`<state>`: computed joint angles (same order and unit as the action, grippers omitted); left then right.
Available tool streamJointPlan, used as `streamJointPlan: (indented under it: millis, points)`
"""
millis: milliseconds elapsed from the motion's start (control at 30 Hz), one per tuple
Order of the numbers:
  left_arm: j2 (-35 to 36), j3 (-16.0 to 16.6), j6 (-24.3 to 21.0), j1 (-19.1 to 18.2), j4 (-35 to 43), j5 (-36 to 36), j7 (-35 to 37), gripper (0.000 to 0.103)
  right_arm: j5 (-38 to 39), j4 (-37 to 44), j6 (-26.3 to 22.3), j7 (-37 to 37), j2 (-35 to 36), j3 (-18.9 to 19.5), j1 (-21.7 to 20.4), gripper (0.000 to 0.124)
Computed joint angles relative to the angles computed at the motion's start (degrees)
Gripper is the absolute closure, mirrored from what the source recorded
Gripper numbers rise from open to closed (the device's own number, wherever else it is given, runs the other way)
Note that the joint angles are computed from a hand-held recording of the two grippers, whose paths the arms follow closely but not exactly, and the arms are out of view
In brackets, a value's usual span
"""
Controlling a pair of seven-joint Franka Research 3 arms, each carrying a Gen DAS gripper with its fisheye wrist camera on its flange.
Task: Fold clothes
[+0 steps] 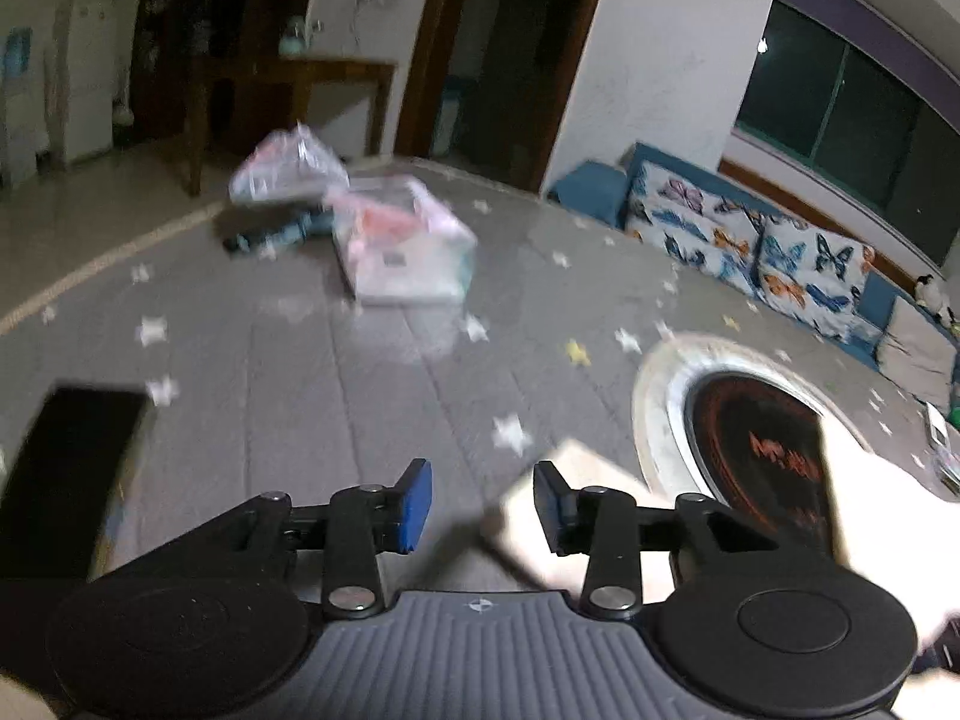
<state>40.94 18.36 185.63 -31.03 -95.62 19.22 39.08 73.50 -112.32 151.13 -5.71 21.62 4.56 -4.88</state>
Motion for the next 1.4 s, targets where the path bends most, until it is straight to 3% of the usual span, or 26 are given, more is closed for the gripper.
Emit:
streamJointPlan:
  millis: [167,233,333,433,533,667,767,933,1167,1300,1400]
  points:
    - [-1.05,-9.8,-2.42,7.01,-0.44,-0.05,1.78,0.063,-4.47,2.36,-0.42,4.67,2.73,0.44,0.58,0.074]
    - [-0.35,-8.86,-2.62,6.09,0.48,0.04,0.83,0.063,-5.15,1.0,-2.41,1.98,1.69,1.25,0.09,0.075]
    - [0.75,-10.35,-3.77,7.33,2.64,0.16,0.45,0.065,-3.92,0.1,-3.49,0.53,0.64,1.46,0.01,0.09]
    - [2.1,-9.97,-4.91,7.11,4.94,0.52,-0.79,0.075,-0.02,0.48,-1.63,-0.27,0.53,1.34,0.11,0.09]
    - [3.72,-7.71,-5.9,5.53,7.23,1.45,-3.21,0.095,1.13,2.34,0.51,1.38,1.83,0.79,0.63,0.089]
    - [5.32,-5.74,-5.78,4.56,9.64,2.76,-6.14,0.098,-2.35,4.66,0.73,6.0,4.11,0.54,0.96,0.089]
    - [5.82,-4.75,-5.32,4.14,10.96,3.84,-7.63,0.099,-2.94,3.51,-1.36,3.72,3.56,1.94,-0.01,0.088]
    - [5.03,1.51,-0.06,-0.63,9.39,5.4,-9.66,0.099,-0.76,0.81,-3.15,0.95,0.86,1.67,-0.55,0.089]
    - [1.97,3.58,8.81,-4.02,5.65,2.12,-4.71,0.099,3.88,-2.93,-0.62,-0.62,-3.59,-1.21,-1.23,0.089]
    - [-0.09,-0.04,13.7,-3.44,4.75,3.15,-0.34,0.099,8.52,-5.17,1.8,-2.27,-6.27,-3.24,-2.13,0.089]
    - [-1.21,-5.8,15.36,-0.8,5.07,6.37,2.37,0.099,13.89,-7.74,3.01,-4.65,-8.62,-4.97,-3.15,0.089]
